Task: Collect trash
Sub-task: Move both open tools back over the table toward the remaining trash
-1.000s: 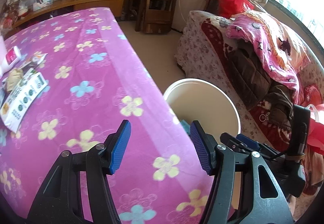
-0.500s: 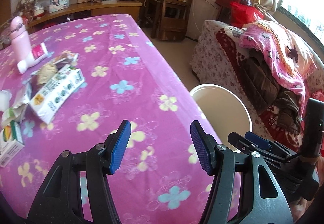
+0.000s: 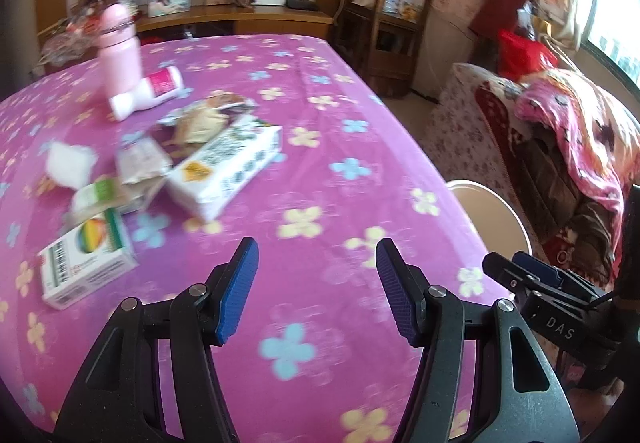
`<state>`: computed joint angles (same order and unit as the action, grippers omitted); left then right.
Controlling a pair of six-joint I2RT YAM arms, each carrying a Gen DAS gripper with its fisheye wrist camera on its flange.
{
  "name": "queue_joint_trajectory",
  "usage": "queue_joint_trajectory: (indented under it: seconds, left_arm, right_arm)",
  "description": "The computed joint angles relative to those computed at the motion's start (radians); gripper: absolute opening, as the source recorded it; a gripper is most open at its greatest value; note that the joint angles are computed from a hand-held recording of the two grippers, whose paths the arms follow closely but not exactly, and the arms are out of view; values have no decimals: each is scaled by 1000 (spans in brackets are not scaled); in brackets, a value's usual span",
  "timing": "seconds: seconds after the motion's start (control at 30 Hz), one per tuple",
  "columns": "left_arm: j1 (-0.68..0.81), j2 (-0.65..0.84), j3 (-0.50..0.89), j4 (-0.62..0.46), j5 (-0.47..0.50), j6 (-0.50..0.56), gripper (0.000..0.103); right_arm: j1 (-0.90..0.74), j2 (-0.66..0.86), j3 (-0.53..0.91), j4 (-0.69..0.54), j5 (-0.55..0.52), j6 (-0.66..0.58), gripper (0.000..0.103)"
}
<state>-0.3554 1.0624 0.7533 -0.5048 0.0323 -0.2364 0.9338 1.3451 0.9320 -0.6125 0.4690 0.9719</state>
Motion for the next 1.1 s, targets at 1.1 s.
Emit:
queue_joint_trajectory:
  seconds: [1.1]
  left_arm:
    - [915, 190, 30, -96, 480, 708, 67]
  right_arm:
    - [134, 470, 440, 26, -82, -106, 65]
